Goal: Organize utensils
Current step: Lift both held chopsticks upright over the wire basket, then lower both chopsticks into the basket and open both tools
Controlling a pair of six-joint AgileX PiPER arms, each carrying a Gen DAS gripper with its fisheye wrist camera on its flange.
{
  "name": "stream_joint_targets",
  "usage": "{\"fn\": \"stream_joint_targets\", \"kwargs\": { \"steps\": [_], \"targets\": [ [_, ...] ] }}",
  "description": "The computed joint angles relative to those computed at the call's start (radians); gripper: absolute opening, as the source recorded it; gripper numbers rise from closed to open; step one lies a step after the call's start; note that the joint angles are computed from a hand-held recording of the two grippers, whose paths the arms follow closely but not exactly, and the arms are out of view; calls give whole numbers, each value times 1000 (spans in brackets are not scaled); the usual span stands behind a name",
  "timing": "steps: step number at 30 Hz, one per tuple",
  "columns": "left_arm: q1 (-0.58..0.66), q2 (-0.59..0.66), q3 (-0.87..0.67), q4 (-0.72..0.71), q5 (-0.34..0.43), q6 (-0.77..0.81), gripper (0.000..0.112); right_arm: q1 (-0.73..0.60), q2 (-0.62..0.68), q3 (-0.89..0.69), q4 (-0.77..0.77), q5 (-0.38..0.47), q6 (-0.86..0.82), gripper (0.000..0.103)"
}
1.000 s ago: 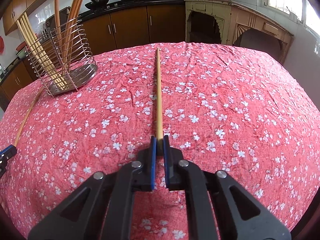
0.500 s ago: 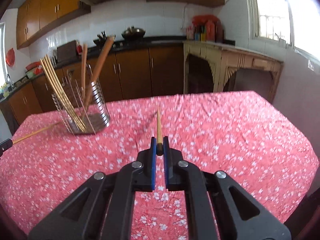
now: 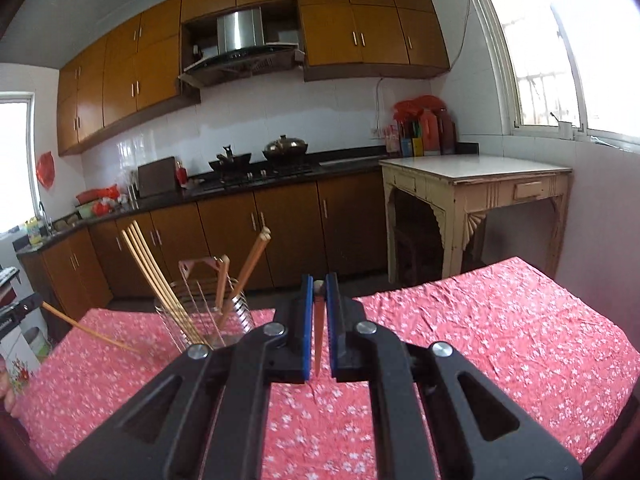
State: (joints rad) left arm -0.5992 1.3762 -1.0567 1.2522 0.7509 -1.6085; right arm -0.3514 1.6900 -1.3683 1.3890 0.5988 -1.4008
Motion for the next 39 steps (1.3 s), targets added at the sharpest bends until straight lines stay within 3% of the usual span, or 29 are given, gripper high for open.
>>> {"fn": "stream_joint_targets", "kwargs": {
  "steps": [8,13,18,22,31,39],
  "targets": [
    [-14,-11,-31,17,28,24,7,2,-25,-50,-50,101,80,7],
    [-18,-24,-51,14,19,42,7,-21,-7,-133,-114,265,203,7],
    [-24,-22,-110,10,19,105,7,-19,-12,-208,-123,374,283,7],
    [-29,9,-219,11,16,158,7,3,-10,-281,-110,369,319,7],
    [-47,134,-495,97,36,189,7,127,86,-565,-251,237,501,7],
    [-29,251,-640,245,35,59,7,155,196,-745,-370,238,630,7]
  ]
}}
